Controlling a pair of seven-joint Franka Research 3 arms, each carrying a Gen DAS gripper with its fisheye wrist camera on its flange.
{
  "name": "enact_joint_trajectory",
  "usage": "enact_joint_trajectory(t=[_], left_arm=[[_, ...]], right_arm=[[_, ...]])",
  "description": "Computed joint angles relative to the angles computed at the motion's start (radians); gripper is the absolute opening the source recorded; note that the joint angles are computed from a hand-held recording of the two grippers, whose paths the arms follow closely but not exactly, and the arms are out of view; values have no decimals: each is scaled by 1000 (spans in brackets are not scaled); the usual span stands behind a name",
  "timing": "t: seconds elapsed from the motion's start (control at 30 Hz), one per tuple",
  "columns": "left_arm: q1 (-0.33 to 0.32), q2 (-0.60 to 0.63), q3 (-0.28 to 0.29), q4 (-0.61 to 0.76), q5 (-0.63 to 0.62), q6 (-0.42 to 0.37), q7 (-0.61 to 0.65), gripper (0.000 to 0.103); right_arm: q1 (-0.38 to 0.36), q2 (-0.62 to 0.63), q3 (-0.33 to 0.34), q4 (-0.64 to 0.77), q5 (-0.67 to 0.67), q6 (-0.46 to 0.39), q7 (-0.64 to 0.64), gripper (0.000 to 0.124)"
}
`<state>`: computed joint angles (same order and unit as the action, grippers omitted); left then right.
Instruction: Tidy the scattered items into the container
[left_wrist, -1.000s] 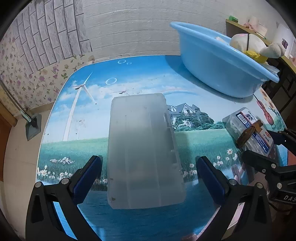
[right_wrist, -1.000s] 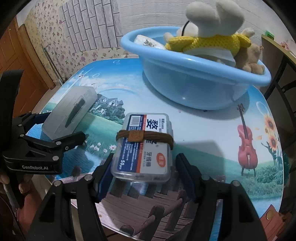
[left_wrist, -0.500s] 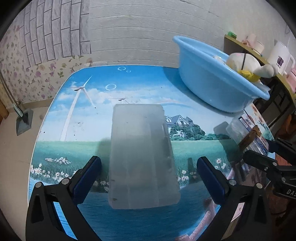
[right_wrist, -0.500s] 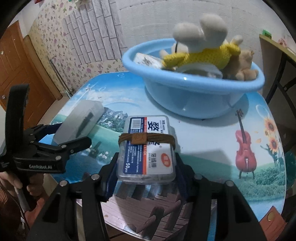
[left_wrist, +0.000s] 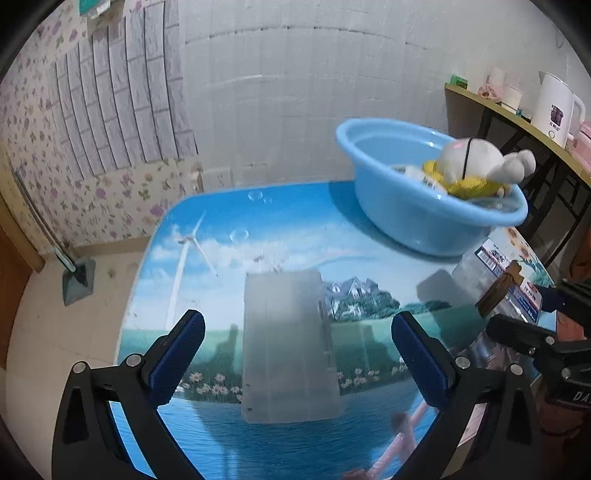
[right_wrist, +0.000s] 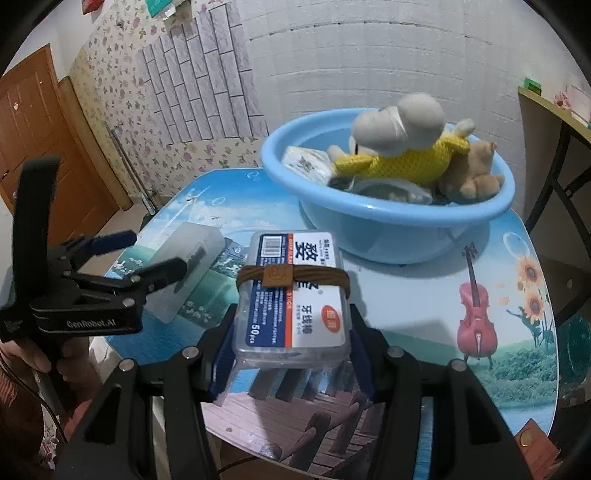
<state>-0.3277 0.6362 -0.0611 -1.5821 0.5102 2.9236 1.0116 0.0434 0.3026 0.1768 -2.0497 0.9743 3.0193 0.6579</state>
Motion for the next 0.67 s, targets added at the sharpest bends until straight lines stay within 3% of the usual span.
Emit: enact_joint_trajectory(t=[0.37,0.67], left_arm=[[-19,-7,27,13,33,-5,-28,101],[15,15,-19,24,-14,-62,4,101]], right_arm=[[-5,-4,2,4,41,0,-32,53],[9,3,-18,3,-4,-11,17,53]])
